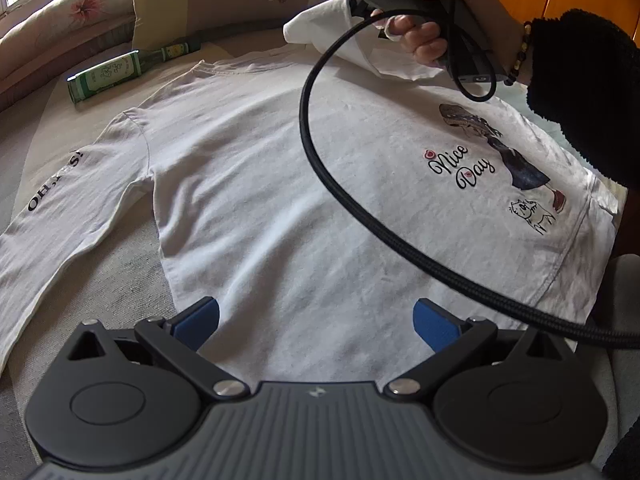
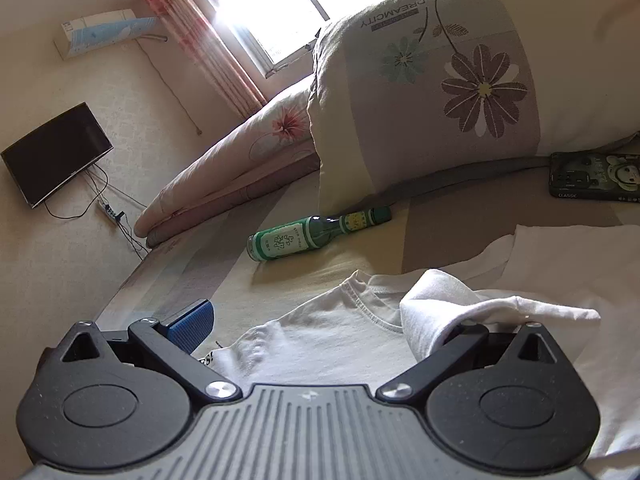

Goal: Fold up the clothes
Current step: 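Carry the held sleeve across the shirt body and open the right gripper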

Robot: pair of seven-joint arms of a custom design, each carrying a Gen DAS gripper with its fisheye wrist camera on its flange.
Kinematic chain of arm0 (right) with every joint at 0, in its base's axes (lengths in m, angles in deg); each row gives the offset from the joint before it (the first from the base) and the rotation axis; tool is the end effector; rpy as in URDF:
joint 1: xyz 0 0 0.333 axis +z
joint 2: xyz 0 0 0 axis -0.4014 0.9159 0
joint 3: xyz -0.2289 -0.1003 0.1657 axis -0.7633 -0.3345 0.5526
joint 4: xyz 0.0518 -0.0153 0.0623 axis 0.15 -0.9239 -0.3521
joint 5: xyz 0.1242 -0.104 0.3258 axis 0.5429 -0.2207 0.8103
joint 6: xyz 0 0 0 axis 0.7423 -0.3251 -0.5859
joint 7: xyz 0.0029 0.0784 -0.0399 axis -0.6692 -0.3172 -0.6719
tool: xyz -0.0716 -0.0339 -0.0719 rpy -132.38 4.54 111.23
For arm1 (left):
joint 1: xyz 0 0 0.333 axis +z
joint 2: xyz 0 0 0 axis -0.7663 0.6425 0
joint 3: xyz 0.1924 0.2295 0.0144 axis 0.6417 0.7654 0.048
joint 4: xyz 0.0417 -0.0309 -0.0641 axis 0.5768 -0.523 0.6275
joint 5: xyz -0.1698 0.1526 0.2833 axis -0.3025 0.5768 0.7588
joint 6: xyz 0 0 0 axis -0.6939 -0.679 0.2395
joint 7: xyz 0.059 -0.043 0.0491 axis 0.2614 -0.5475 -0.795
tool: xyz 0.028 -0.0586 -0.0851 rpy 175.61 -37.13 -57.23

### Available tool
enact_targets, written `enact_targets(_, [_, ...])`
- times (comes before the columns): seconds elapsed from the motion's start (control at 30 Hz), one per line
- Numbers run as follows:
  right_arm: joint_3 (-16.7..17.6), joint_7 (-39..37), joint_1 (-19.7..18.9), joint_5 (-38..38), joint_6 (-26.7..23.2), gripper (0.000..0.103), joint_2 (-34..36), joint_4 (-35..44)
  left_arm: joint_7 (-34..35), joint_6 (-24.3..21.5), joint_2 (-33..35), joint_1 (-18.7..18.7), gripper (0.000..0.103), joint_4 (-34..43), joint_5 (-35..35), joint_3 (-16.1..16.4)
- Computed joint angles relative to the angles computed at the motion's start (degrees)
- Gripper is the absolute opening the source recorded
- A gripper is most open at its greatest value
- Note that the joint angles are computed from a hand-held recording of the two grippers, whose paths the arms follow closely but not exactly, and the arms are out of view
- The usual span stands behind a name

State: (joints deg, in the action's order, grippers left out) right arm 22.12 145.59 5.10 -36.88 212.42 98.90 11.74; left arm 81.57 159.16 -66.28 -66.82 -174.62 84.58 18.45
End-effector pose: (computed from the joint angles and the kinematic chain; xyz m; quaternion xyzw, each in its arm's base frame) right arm 0.6810 0.3214 0.4589 -0.5371 0.6513 -0.1259 0.5211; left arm 0.5404 -0.3770 0.4379 -0.3777 0.8748 -0.2836 0.1079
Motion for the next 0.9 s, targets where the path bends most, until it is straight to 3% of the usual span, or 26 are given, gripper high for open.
enact_targets(0.4, [6.90,-5.34,-2.81,0.84,-4.17,0.103,2.37,4.24,0.31,-0.02,-0.06,0.29,0.102,-0.57,-1.03,-0.48])
enact_targets(0.53, [6.67,-5.59,-2.35,0.87,-6.84,0.103,4.02,7.02,0.62,-0.04,-0.16,0.44,0.102,-0.83,-1.44,-0.63])
enact_targets(0.7, [9.02,-7.80,-3.46,1.88,-8.35,0.103,4.21,6.76,0.73,0.24,-0.21,0.64,0.102,-1.17,-1.93,-0.63])
enact_targets(0.9, [7.83,-7.09,-2.18,1.34,-11.12,0.103,7.06,12.10,0.66,0.27,-0.13,0.58,0.102,-1.16,-1.87,-0.62])
